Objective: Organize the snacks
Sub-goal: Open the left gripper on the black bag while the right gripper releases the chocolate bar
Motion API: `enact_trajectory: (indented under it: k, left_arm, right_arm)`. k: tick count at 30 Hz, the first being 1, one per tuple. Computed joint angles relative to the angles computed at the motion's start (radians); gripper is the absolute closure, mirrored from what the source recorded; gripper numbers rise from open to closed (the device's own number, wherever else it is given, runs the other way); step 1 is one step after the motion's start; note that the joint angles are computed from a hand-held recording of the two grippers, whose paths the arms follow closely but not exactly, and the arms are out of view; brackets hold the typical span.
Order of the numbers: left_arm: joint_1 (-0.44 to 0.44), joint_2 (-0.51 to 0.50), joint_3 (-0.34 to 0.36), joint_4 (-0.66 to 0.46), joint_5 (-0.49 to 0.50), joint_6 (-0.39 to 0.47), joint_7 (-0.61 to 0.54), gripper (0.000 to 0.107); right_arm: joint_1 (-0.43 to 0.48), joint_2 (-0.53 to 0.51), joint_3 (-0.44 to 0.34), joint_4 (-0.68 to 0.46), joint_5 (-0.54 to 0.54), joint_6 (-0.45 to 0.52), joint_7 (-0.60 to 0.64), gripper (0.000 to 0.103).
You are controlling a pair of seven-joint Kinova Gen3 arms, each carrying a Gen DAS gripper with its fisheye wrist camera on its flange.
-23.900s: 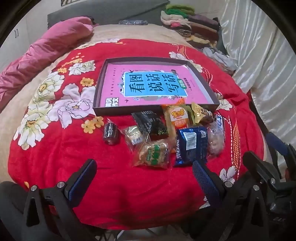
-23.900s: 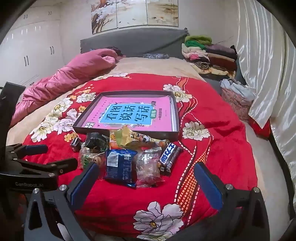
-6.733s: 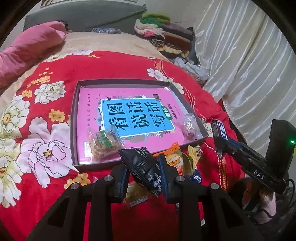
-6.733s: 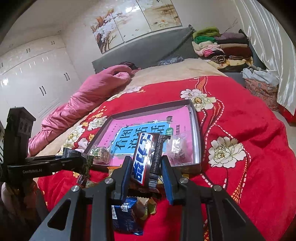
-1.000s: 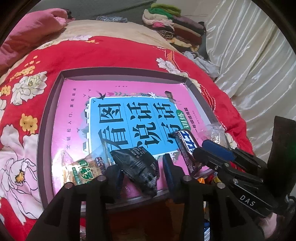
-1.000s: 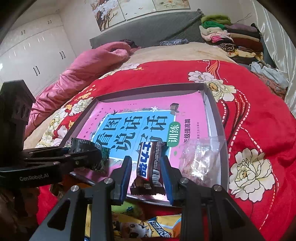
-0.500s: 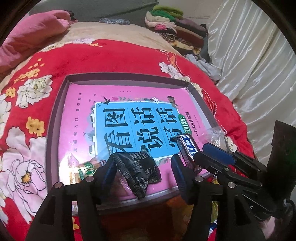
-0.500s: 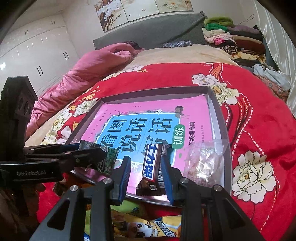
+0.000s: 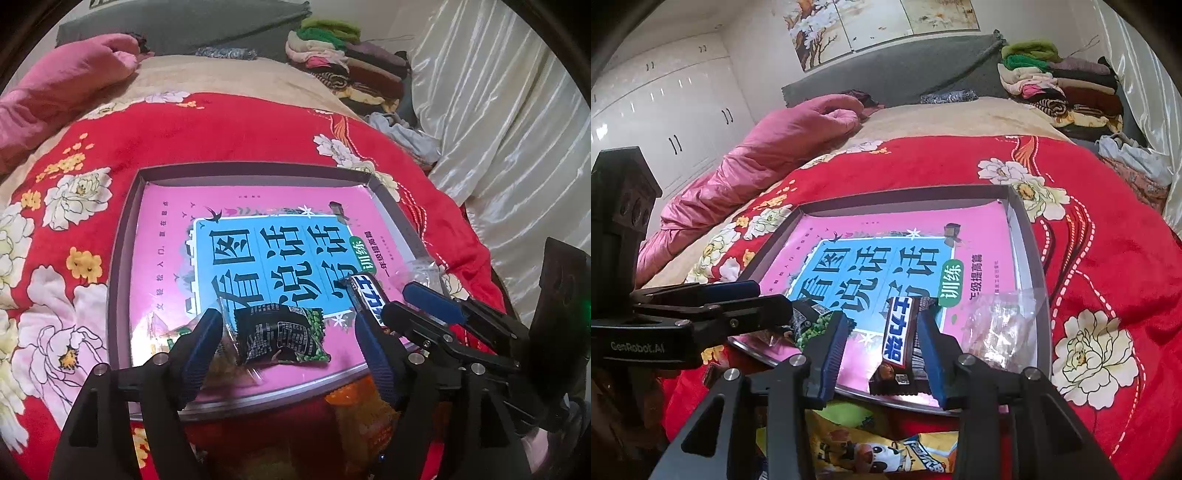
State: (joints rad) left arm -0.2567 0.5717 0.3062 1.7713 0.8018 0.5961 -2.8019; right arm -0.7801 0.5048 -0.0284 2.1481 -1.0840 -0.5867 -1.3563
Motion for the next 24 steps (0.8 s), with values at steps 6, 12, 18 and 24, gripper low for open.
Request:
enact_trajectory:
  k: [6,12,18,24]
  left_arm:
    - [0.002,-0.011,-0.011,0.006,-0.003,0.005,0.012,0.029]
    - [0.004,-0.021,-0.016,0.014,-0.013,-0.008,0.018,0.029]
    - [-0.008,-0.031,-0.015,0.020,-0.009,0.001,0.009,0.029]
    - [-0.024,-0.052,-0.024,0.033,0.007,0.013,-0.013,0.029]
  right_arm:
    - [-0.011,-0.001,-0.009,0.006,0.008,-0.038,0.002,0.053]
    - [-0.010,-0.006,-0.021,0.020,0.016,-0.072,-0.016,0.047]
    - [-0.018,-0.015,-0.030,0.037,0.002,-0.113,-0.018,0.042]
    - [-0.029,-0.033,-0.051,0.072,-0.003,-0.188,-0.039,0.037]
